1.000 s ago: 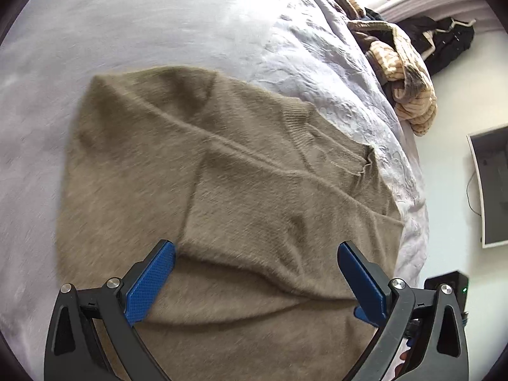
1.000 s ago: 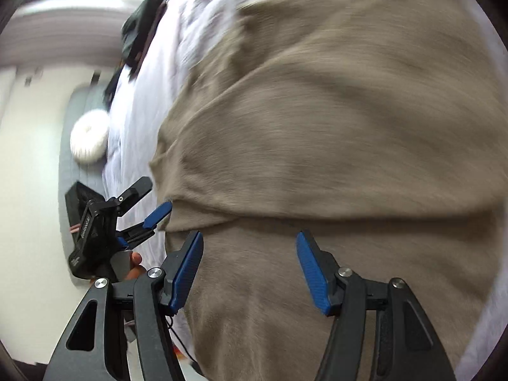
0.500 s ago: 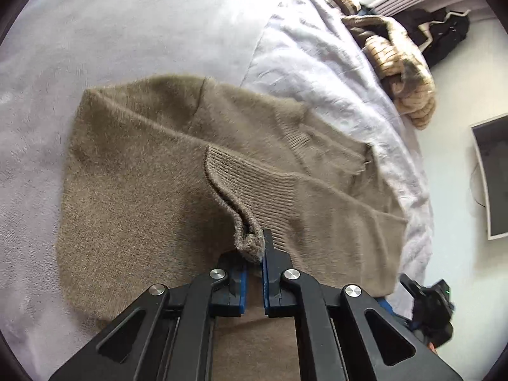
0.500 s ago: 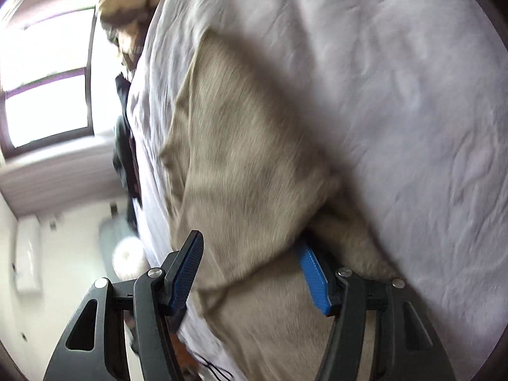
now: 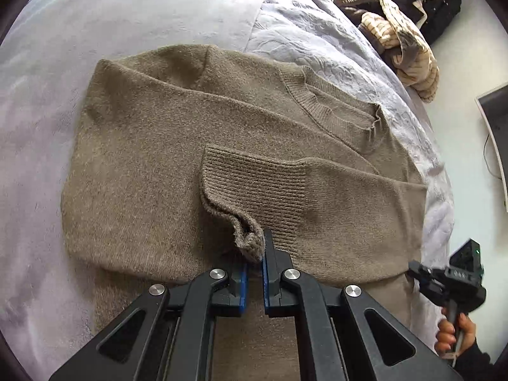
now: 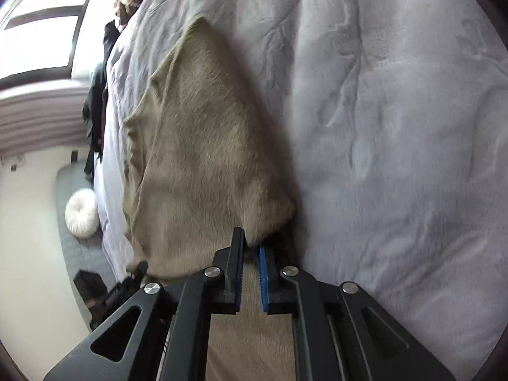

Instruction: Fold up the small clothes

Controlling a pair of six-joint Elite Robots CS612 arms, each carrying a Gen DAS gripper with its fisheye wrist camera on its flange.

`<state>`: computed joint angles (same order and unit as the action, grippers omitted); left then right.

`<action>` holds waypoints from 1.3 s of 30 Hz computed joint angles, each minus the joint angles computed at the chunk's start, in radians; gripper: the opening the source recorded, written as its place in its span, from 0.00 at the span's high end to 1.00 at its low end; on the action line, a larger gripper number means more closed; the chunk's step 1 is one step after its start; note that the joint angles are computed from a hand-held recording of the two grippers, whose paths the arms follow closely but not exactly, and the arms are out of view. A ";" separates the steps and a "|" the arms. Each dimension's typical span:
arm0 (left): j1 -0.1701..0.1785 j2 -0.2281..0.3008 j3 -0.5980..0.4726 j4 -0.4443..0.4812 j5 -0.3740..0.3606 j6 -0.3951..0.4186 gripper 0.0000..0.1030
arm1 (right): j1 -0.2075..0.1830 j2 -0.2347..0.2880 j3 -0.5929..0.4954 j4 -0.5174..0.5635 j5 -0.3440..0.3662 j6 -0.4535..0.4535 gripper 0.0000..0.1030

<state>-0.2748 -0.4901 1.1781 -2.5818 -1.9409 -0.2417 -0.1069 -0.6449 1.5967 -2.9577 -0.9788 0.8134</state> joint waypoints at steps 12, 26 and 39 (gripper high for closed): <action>-0.014 -0.005 -0.011 0.035 0.056 0.023 0.92 | -0.026 0.021 -0.067 0.028 -0.089 -0.120 0.57; -0.020 -0.037 0.021 0.055 0.190 0.105 0.88 | 0.014 0.009 -0.133 0.234 -0.277 -0.371 0.87; -0.011 -0.074 0.047 0.021 0.180 0.113 0.88 | -0.001 -0.090 0.025 0.086 -0.210 -0.231 0.81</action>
